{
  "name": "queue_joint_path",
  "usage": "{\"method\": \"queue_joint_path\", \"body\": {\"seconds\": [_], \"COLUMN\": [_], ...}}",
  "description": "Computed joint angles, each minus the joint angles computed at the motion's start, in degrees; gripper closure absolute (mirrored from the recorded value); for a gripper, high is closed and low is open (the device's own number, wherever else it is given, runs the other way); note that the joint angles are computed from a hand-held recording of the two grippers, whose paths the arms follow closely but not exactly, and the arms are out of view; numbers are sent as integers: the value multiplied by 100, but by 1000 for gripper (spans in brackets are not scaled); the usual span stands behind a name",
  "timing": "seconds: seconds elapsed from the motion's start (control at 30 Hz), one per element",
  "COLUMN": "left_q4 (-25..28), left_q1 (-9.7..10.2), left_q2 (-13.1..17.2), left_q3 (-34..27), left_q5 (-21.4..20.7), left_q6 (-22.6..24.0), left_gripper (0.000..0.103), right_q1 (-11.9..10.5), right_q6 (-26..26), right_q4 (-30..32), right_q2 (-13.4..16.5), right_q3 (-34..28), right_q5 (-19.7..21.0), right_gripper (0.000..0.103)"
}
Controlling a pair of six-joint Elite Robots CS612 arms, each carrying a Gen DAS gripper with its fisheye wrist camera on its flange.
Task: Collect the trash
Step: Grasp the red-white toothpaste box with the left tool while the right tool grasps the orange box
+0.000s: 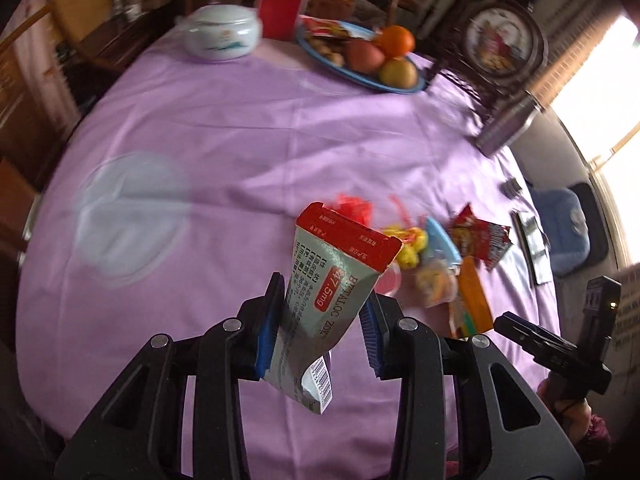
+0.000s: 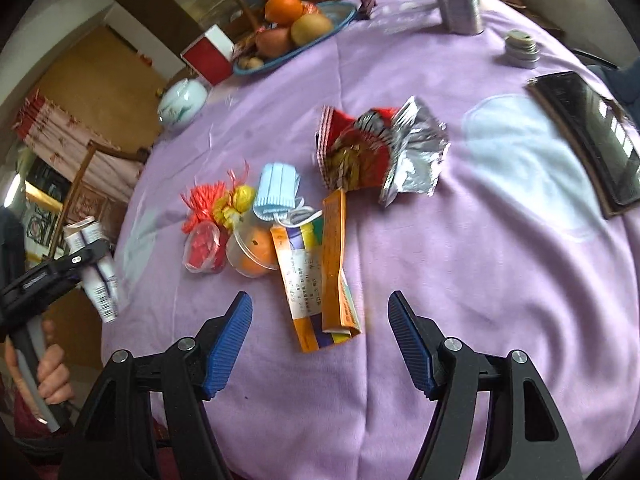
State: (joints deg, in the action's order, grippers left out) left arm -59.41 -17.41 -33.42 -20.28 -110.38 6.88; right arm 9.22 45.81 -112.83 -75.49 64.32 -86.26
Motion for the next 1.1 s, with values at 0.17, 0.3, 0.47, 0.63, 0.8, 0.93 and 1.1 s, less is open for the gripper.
{"method": "queue_joint_path", "body": {"seconds": [0.17, 0.3, 0.47, 0.63, 0.8, 0.93, 1.1], "left_q4": [31, 3, -85, -279, -489, -638, -788], "left_q1": [86, 125, 151, 156, 153, 186, 287], "left_q2": [48, 41, 1, -143, -326, -417, -469], "left_q3": [-173, -198, -96, 249, 637, 810, 907], "left_q5": [188, 250, 127, -153, -429, -614, -653], "left_q6": [-171, -192, -125, 138, 464, 642, 574], "left_gripper": [66, 66, 66, 66, 66, 66, 66], "right_q1": [-22, -53, 23, 137, 347, 468, 530], "right_q6": [-65, 26, 236, 409, 596, 595, 406], "right_q4": [123, 355, 202, -166, -468, -594, -615], "right_q2": [127, 220, 122, -24, -94, -79, 99], "right_q3": [-96, -147, -73, -128, -244, -367, -685], "right_q5": [69, 196, -153, -702, -1361, -1649, -1600], "right_gripper": [41, 61, 85, 88, 89, 89, 89]}}
